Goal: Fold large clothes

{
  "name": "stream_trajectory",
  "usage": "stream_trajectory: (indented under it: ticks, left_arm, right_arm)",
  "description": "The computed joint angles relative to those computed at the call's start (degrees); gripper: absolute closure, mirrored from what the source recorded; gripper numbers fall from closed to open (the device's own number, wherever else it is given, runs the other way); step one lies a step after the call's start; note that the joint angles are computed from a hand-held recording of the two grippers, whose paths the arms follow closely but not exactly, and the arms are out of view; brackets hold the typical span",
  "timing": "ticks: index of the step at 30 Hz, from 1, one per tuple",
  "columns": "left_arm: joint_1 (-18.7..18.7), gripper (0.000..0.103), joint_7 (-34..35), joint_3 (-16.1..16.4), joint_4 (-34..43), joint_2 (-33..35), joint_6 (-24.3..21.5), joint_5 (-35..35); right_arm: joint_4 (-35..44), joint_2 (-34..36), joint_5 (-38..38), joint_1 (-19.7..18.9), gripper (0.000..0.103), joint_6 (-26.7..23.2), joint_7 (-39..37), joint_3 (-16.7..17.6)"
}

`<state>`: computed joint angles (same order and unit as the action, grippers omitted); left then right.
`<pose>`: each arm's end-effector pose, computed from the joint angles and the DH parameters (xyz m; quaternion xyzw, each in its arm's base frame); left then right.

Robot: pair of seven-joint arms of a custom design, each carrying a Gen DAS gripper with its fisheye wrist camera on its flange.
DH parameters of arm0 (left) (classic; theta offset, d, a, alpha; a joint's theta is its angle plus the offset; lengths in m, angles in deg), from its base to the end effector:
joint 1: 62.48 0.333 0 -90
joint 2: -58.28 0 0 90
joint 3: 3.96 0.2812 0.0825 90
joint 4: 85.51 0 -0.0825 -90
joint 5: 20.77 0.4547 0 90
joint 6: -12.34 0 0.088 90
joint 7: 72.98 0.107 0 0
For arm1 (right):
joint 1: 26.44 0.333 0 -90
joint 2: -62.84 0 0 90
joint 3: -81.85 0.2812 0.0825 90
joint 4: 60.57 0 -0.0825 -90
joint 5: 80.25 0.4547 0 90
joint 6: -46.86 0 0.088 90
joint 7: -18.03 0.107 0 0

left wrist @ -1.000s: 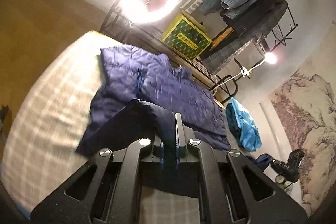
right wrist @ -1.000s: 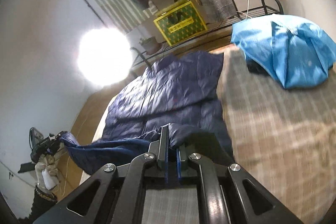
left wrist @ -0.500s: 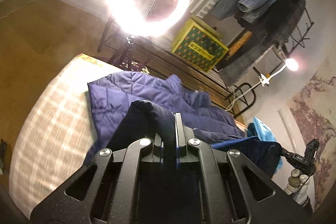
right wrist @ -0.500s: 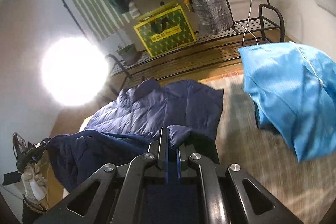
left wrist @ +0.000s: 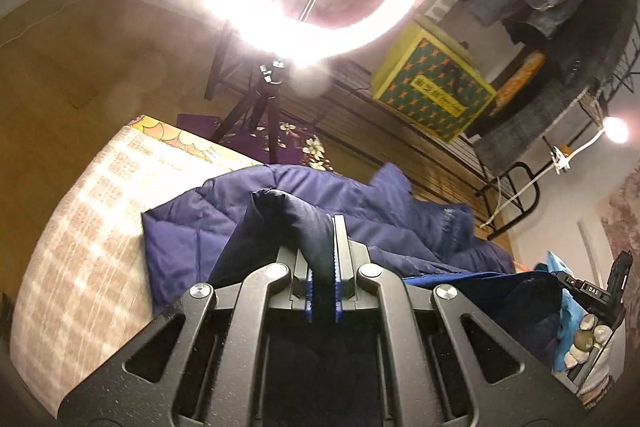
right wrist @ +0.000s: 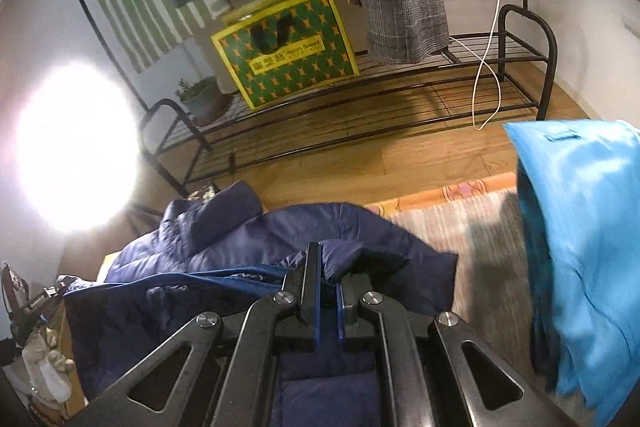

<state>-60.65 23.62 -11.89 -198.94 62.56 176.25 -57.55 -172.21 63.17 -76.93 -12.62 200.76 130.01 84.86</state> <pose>0.6769 -0.0378 0.4488 -0.7369 0.5268 -0.4062 0.1202 0.6453 0.1932 0.4993 -0.6151 0.7024 -0.1353 0.3318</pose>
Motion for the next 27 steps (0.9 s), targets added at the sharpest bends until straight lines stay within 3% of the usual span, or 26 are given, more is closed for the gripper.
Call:
stream_trajectory:
  ticks: [9, 17, 22, 27]
  left_arm:
    - [0.22, 0.098, -10.84, 0.40, 15.42, 14.68, -1.39, 13.95]
    - [-1.73, 0.098, -19.89, 2.06, 25.84, 24.45, -1.72, 27.26]
    - [0.92, 0.095, -19.28, -1.12, 27.00, 26.32, -2.69, 26.88]
    - [4.53, 0.082, -15.91, -4.42, 27.29, 25.60, -5.07, 21.64]
  right_arm:
    - [14.80, 15.00, -2.87, -0.04, 0.101, -2.48, 1.81, -1.37]
    - [21.49, 22.41, -4.35, 0.20, 0.101, -3.57, 3.80, -2.46]
    - [22.63, 23.77, -6.65, 1.03, 0.100, -4.34, 5.33, -3.23]
    - [21.28, 22.67, -0.54, -1.86, 0.083, -3.05, 0.92, -0.59]
